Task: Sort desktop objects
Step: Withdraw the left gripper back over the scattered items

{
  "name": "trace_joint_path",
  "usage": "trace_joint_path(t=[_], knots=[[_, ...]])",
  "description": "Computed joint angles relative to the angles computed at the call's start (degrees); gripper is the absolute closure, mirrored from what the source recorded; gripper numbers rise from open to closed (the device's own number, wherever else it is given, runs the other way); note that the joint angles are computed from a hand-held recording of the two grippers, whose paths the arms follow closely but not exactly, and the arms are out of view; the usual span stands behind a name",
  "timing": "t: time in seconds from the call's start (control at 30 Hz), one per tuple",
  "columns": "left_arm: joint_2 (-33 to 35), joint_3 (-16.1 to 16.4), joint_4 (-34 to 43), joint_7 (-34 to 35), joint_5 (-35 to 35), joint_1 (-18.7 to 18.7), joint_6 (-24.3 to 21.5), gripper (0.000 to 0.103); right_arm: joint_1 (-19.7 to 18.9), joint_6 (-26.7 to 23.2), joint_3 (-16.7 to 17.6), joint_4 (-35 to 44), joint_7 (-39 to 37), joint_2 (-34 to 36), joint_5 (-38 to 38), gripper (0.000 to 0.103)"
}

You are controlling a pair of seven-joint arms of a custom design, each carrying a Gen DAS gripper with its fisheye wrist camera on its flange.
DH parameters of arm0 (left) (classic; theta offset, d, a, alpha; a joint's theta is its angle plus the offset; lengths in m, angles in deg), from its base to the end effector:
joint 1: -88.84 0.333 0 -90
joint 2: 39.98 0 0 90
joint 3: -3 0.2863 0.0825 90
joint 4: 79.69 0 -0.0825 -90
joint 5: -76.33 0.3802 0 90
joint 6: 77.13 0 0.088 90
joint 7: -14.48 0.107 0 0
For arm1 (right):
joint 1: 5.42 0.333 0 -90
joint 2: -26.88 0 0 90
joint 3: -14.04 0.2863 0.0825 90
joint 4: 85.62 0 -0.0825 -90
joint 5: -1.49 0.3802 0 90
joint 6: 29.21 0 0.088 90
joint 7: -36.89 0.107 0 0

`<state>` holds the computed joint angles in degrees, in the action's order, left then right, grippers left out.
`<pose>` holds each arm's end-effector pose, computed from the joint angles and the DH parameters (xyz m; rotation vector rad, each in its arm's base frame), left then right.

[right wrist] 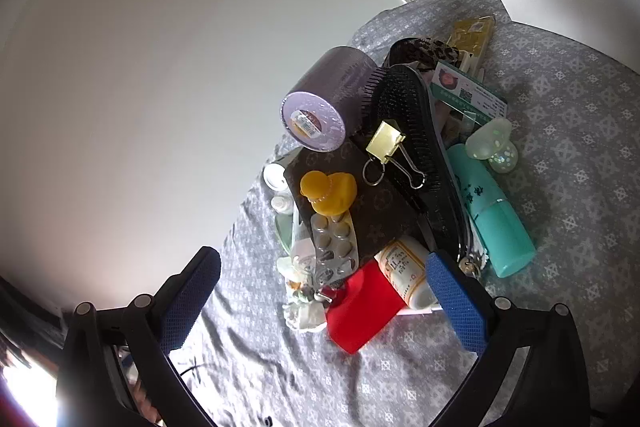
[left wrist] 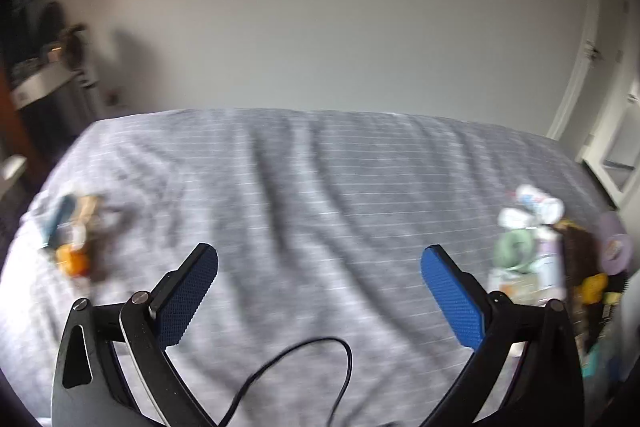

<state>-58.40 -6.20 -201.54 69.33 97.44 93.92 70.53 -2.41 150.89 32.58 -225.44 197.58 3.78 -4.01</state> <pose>0.5129 -0.0527 0.6036 -1.9386 1.4366 -0.6737 0.4377 0.1988 0.5500 -0.8571 1.8677 -0.1787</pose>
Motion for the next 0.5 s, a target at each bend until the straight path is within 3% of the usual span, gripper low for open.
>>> trace_joint_path(t=[0.17, 0.37, 0.43, 0.5], knots=[[-11.0, 5.2, -9.2, -2.0, 3.4, 9.8, -4.9, 0.001, -1.7, -2.4, 1.4, 0.1, 1.8, -1.0, -1.0, 0.000], [-17.0, 8.7, -16.3, -7.2, 5.9, 21.6, -5.8, 0.001, -2.3, -7.3, 1.9, 2.6, 4.0, -0.2, -5.4, 0.000], [-17.5, 9.7, -18.1, -7.2, 4.7, 22.9, -6.2, 0.001, -2.0, -8.9, 1.7, 3.4, 4.5, 0.2, -7.4, 0.000], [-17.1, 12.9, -18.7, -5.5, -0.6, 21.8, -6.5, 0.001, -1.1, -10.6, 1.0, 4.3, 4.7, 0.7, -8.9, 0.000]])
